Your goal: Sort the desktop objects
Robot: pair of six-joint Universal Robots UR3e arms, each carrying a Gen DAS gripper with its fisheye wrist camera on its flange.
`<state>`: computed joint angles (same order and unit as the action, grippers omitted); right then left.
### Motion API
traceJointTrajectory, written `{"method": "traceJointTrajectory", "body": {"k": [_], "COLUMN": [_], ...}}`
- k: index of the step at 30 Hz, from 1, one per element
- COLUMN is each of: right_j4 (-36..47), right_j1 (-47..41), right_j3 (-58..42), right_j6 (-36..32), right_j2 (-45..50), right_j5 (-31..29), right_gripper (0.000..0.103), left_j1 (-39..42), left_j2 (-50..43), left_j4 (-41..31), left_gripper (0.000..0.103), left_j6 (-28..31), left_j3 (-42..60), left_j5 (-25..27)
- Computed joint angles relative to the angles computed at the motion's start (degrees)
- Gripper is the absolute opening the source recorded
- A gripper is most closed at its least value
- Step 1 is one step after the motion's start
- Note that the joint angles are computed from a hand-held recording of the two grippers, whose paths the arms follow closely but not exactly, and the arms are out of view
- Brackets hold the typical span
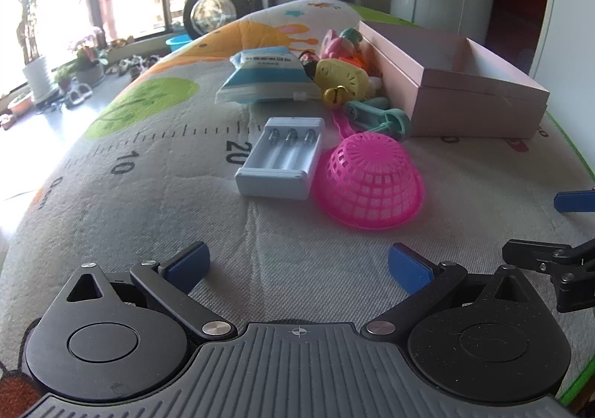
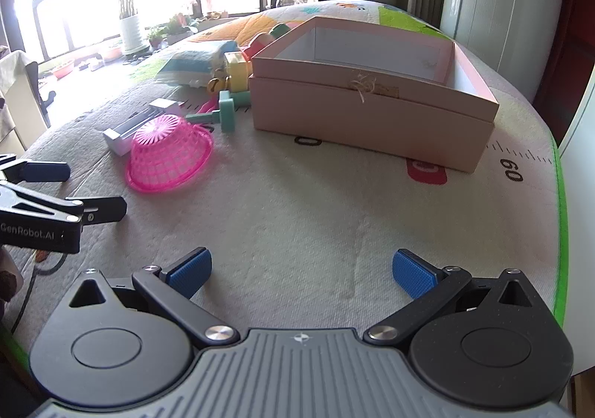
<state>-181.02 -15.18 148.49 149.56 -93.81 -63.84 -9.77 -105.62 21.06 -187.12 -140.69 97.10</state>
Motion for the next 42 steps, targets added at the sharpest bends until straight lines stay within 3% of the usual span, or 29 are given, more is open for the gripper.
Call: {"method": "traceJointTrajectory", "body": {"k": [5,13,15,17,19,25,28,34,36,38,39,42], "right_j4": [-4.07,0.73,5.05,18.64,26.74,22.28,13.63,-4.64,-5.84,-5.54,-4.31,0.34], "right_j1": [-1.52,0.55,0.39,-3.58,-8.0,-10.76,-5.09,15.4,18.82,20.69,21.05,19.07], "right_j3": [3.37,0.57,-0.64,-1.77,-1.2,-0.17,-3.41,-14.83,-19.16,-23.07,-24.48,-24.98], "right_j6": [-1.13,0.71,-0.35,-5.49,-8.94,-5.13,-0.67,6.01,8.03,9.23,9.21,7.89], "right_j2": [-0.18,-1.3,-2.88,-9.82,-16.71,-26.36,-18.29,9.2,15.8,20.21,21.34,21.08], "right_j5": [1.47,-0.94,-0.35,5.76,12.56,22.7,21.11,2.52,-0.4,-1.99,-2.12,1.39], "right_gripper": [0.103,0.103,0.103,0.103,0.103,0.103,0.103,0.103,0.099,0.088,0.081,0.074], "left_j1": [-0.44,-1.93,-1.02,1.32,1.98,4.18,3.69,7.31,8.24,9.32,9.7,10.09], "left_j2": [1.33,4.27,5.49,7.98,9.52,14.73,12.82,10.48,9.23,8.35,7.9,6.15], "left_j4": [1.53,-3.08,-2.68,-1.89,-0.82,1.44,5.27,4.5,4.06,2.86,2.08,0.6], "left_gripper": [0.103,0.103,0.103,0.103,0.103,0.103,0.103,0.103,0.103,0.103,0.103,0.103], "left_j6": [-0.31,-1.54,-1.85,-1.77,-2.24,-1.59,0.35,1.93,2.61,3.15,3.38,4.14], "left_j3": [-2.57,-2.54,-3.67,-5.77,-6.43,-6.65,-5.35,-2.96,-2.32,-1.58,-1.07,0.33], "left_j5": [-0.47,0.34,-0.81,-3.57,-2.29,2.79,6.47,3.77,2.91,1.6,1.02,-0.16]}}
